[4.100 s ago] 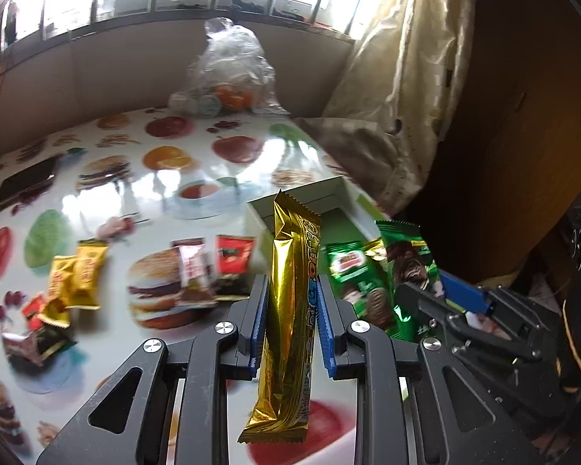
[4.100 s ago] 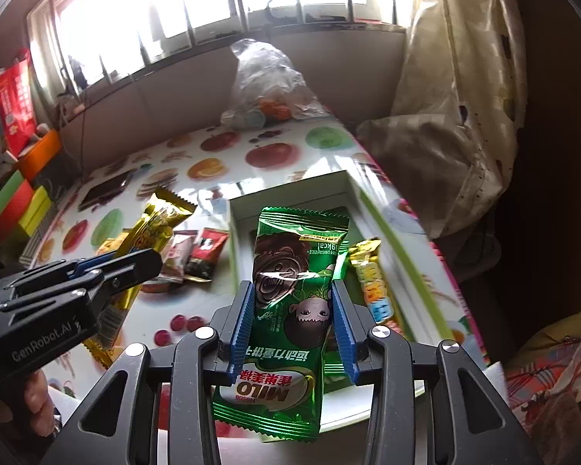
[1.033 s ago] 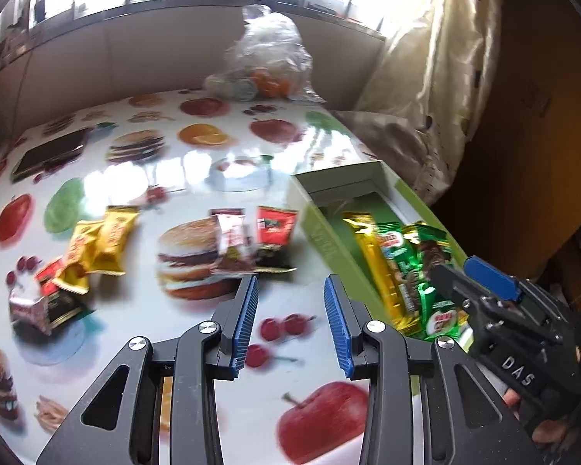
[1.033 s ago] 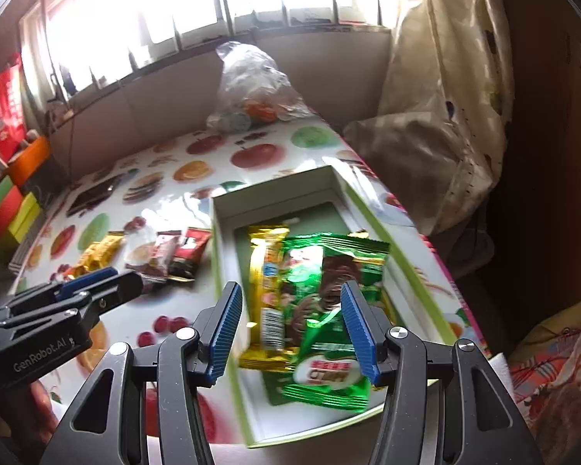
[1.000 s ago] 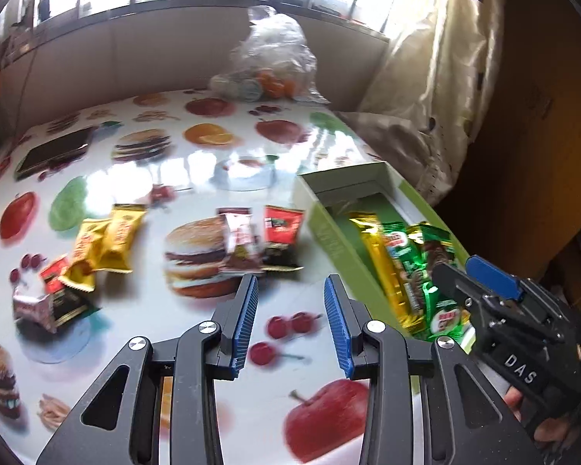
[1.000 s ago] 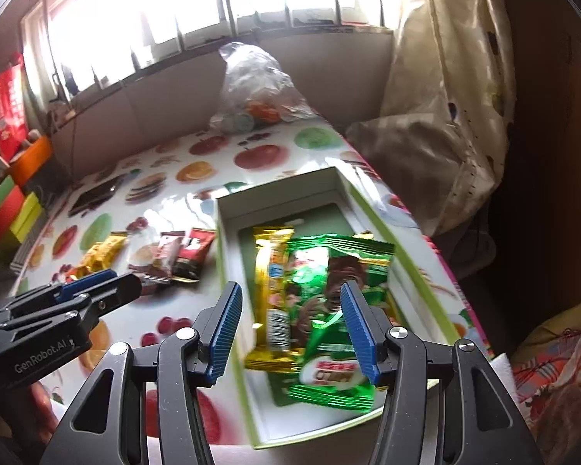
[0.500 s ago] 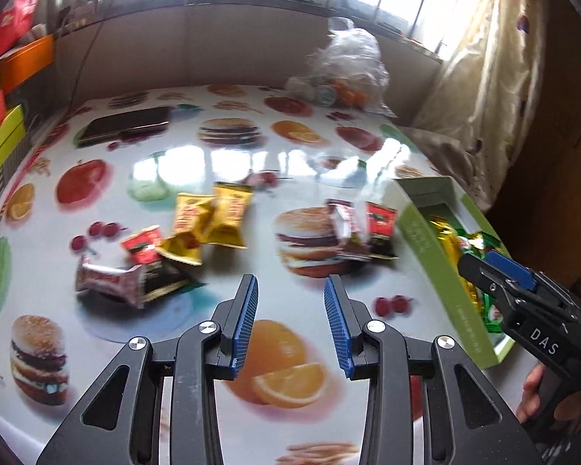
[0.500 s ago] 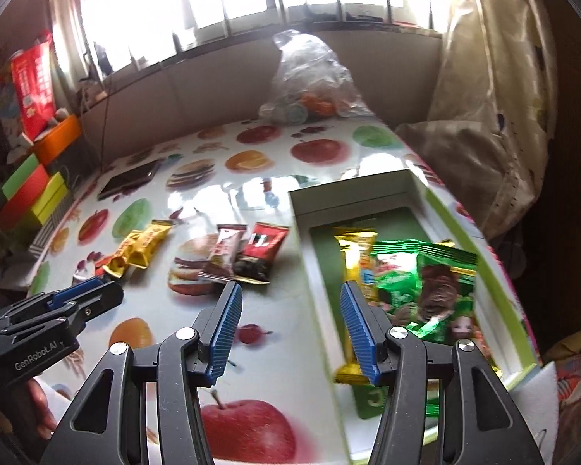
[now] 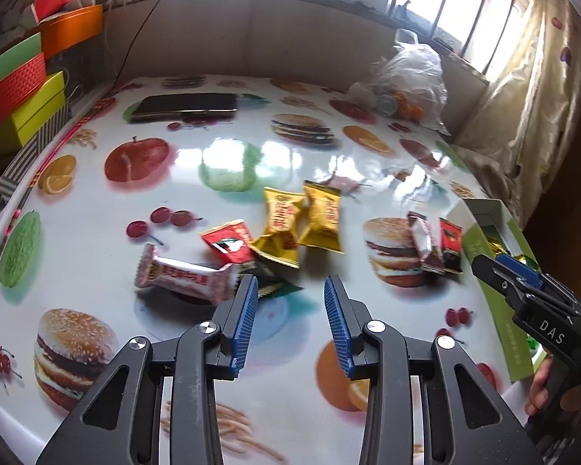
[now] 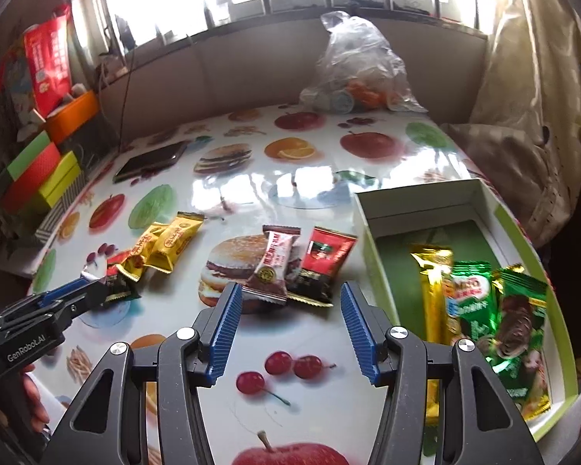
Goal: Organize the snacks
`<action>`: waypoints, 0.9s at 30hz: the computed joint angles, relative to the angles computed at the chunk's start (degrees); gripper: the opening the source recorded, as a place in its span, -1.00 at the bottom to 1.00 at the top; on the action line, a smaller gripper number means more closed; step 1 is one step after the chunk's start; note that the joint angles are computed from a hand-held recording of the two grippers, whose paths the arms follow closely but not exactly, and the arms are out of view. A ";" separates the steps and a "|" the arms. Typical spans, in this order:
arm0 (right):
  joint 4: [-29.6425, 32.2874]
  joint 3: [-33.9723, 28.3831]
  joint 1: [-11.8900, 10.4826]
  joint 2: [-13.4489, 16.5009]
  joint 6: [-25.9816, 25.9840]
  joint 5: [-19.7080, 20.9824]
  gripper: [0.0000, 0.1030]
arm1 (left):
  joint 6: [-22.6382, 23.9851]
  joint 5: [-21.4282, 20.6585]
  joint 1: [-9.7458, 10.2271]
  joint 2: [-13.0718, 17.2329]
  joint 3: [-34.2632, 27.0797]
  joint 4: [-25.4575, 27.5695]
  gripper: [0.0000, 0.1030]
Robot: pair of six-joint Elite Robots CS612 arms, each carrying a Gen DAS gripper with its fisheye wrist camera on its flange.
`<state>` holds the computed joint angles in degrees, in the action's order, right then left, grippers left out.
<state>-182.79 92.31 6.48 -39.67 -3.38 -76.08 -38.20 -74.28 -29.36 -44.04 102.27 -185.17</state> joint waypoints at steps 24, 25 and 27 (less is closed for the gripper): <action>7.78 -8.62 1.39 4.62 -2.79 0.07 -0.29 | 3.66 -3.10 2.78 3.23 -6.62 4.64 -0.28; 7.97 -8.86 1.43 4.76 -2.93 0.13 -0.29 | 3.76 -3.39 2.86 3.42 -6.97 4.98 -0.28; 8.33 -9.23 1.51 4.99 -3.09 -0.15 -0.29 | 3.60 -3.22 2.89 3.69 -7.48 5.53 -0.28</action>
